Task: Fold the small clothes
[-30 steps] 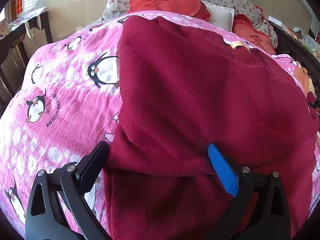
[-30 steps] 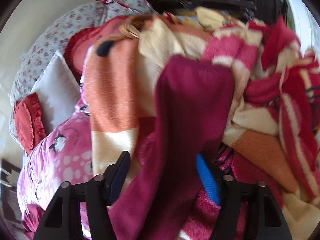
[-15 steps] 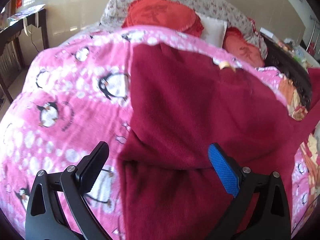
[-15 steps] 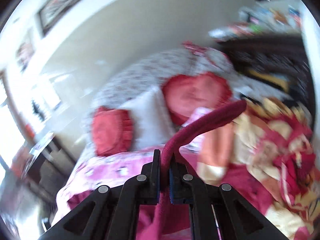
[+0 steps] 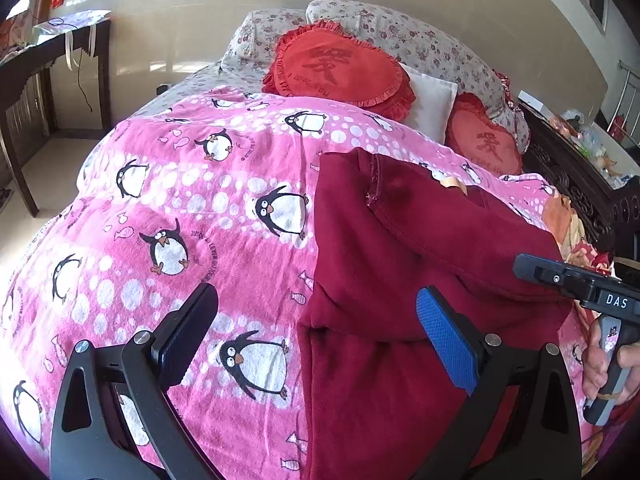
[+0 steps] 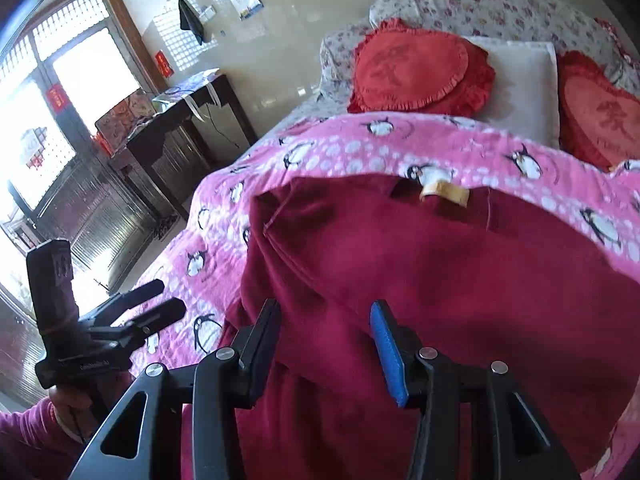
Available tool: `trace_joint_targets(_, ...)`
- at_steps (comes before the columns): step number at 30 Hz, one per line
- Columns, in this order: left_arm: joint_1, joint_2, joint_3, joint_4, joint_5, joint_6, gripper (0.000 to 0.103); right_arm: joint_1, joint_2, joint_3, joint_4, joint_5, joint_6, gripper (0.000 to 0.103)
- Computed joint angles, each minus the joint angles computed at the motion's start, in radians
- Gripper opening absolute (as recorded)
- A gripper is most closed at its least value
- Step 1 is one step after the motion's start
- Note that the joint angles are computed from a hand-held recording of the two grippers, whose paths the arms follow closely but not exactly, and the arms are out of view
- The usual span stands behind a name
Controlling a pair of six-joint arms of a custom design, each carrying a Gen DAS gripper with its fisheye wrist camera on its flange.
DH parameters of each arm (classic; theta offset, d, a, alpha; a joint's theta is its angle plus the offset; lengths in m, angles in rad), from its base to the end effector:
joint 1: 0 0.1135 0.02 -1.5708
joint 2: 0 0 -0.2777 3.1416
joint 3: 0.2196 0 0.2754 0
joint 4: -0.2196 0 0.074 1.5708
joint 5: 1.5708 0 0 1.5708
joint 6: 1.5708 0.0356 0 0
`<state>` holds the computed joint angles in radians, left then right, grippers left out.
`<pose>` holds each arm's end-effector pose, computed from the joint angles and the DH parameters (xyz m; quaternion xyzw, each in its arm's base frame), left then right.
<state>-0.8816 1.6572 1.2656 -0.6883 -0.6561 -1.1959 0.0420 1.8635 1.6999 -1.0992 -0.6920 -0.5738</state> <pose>0.2479 -0.2667 0.2529 -0.2210 0.8947 -0.0397 0.3860 0.4045 0.0397 0.2982 -0.3313 0.8701 0.2854 0.2273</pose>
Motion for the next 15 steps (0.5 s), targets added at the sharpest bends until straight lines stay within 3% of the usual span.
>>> trace_joint_targets(4, 0.032, 0.028, 0.031, 0.042, 0.012, 0.052, 0.1, -0.094, 0.059, 0.087, -0.081, -0.031, -0.035, 0.046)
trace_joint_targets(9, 0.078, 0.088, 0.1, 0.082, 0.077, 0.071, 0.1, -0.166, 0.007, 0.087, -0.064, -0.018, -0.092, 0.047)
trace_joint_targets(12, 0.07, 0.11, 0.114, 0.036, 0.071, 0.033, 0.1, -0.121, -0.064, -0.018, 0.022, -0.014, -0.097, 0.047)
trace_joint_targets(15, 0.058, 0.112, 0.102, -0.036, 0.054, 0.007, 0.1, -0.008, -0.129, -0.16, 0.189, 0.069, -0.074, 0.047)
